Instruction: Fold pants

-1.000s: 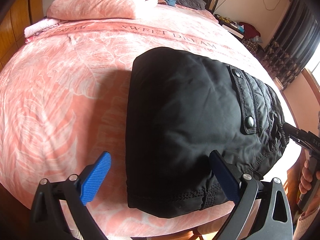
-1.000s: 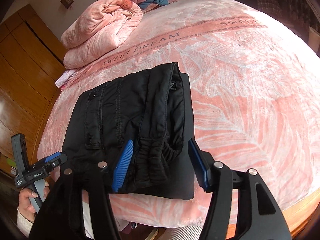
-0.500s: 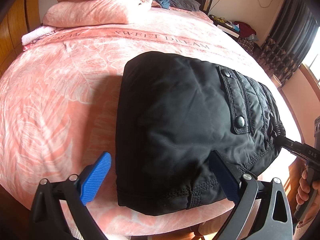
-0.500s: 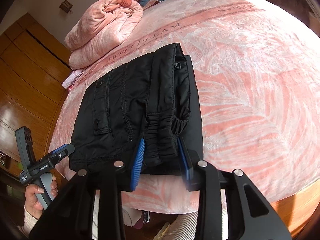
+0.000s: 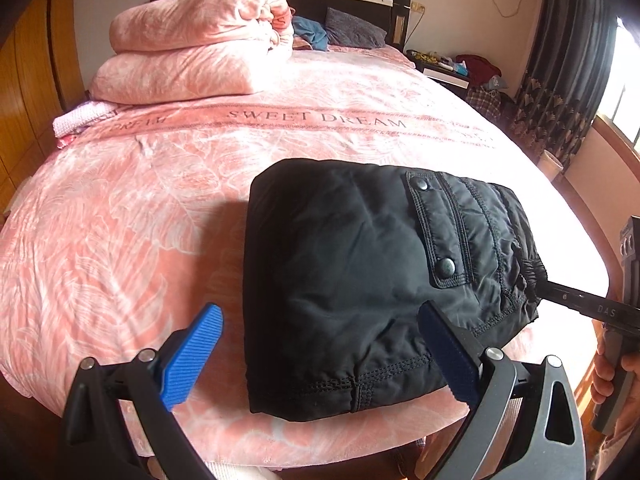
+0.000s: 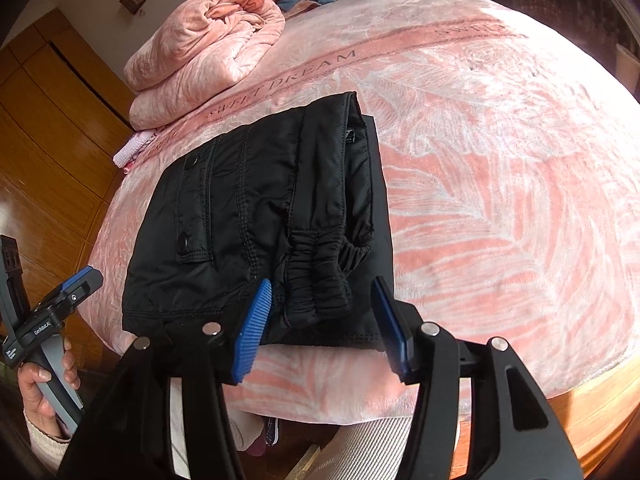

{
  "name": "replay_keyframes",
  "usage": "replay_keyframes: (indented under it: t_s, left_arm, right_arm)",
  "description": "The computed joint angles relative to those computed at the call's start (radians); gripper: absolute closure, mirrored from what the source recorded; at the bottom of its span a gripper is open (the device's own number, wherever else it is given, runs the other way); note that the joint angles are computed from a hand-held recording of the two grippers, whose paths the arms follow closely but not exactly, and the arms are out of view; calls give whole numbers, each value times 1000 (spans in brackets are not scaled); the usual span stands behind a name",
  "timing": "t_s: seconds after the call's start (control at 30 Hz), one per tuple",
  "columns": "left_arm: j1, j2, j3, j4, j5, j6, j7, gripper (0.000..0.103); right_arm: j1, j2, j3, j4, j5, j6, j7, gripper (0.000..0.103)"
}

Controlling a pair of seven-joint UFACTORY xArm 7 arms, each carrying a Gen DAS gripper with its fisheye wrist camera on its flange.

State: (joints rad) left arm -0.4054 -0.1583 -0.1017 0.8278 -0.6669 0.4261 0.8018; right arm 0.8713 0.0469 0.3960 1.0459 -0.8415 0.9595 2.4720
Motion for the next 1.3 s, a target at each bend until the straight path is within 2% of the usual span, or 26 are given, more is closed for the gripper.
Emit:
replay_keyframes:
  t_s: [0.1,0.17,0.23,0.33,0.43,0.5,0.67,0.77,0.83,0.9,1.0,1.1,1.23,1.3]
  left_arm:
    - [-12,-34,9,-9,-29,-9,35,4]
    - [-20,-49,20,-7,-48,-3,59,4]
    - [-26,-59,27,-4,-62,0,76,4]
    - [-31,-54,34,12,-78,12,97,4]
    - [-31,-26,39,43,-97,60,125,4]
    - [-12,23,43,94,-105,151,122,4]
    - [70,181,6,213,-47,263,41,4]
    - [124,275,-10,288,-22,332,3,4]
    - [129,299,-22,291,75,266,-81,4]
    - [137,294,-40,276,120,212,-103,4]
    - [139,249,-64,229,124,131,-98,4]
    - [126,216,-79,201,120,90,-77,4]
    - [101,194,-87,190,94,84,-41,4]
    - [91,191,-89,188,81,80,-24,4]
  right_arm:
    - [2,-31,5,-9,-19,38,19,37]
    - [-10,-58,9,-25,-33,43,24,26]
    - [-25,-73,14,-30,-18,55,-2,21]
    - [-55,-91,13,-46,16,43,-61,20]
    - [-90,-103,5,-85,33,-24,-95,19]
    - [-114,-106,-1,-119,32,-91,-95,19]
    - [-157,-102,-9,-186,2,-225,-50,17]
    - [-173,-115,-4,-222,-56,-278,20,15]
    - [-182,-122,-1,-243,-90,-307,62,13]
    - [-191,-126,4,-257,-125,-329,104,13]
    - [-200,-127,9,-271,-184,-356,168,13]
    - [-216,-126,4,-289,-274,-412,253,13]
    - [-226,-104,-14,-281,-282,-462,207,11]
    - [-231,-93,-22,-280,-317,-484,226,10]
